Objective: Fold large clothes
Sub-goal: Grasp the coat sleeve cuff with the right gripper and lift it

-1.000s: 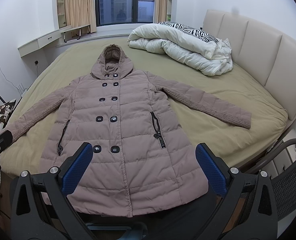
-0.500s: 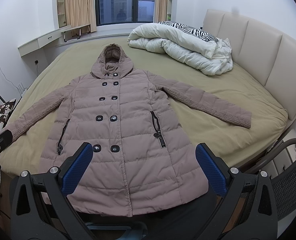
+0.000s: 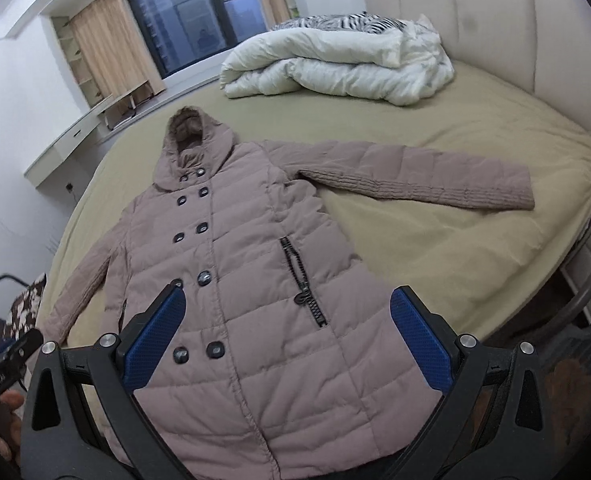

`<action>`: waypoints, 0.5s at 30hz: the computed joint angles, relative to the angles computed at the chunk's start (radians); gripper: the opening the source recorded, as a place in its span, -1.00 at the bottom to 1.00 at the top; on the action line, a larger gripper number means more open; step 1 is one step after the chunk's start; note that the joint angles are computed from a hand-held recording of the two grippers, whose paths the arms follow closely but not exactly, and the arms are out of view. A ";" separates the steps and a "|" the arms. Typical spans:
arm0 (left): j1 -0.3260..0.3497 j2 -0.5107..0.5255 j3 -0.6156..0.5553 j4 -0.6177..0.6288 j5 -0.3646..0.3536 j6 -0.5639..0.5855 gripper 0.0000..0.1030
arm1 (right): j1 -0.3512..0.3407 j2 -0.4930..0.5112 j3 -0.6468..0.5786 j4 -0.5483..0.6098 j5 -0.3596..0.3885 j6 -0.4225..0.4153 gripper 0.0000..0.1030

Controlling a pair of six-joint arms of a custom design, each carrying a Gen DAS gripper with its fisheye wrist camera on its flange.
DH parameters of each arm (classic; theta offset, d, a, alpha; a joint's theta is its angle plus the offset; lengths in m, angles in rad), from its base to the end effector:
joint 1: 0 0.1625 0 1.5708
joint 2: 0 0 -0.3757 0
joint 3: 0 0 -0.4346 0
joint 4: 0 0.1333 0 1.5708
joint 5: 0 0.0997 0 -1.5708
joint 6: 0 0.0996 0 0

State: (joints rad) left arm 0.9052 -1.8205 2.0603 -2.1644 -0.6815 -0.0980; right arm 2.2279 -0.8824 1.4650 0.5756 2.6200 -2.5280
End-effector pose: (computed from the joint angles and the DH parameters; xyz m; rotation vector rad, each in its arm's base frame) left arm -0.1089 -0.4798 0.3990 0.4599 2.2826 -0.7968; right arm 0.3610 -0.3911 0.1281 -0.2245 -2.2662 1.1572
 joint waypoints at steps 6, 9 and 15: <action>0.147 0.176 -0.144 -0.048 -0.243 0.043 1.00 | -0.274 -0.232 0.179 -0.206 -0.154 -0.093 1.00; 0.154 0.251 -0.133 -0.214 -0.209 0.170 1.00 | -0.410 -0.325 0.234 -0.284 -0.252 -0.140 1.00; 0.172 0.388 -0.214 -0.269 -0.189 0.172 1.00 | -0.703 -0.454 0.310 -0.361 -0.526 -0.070 0.91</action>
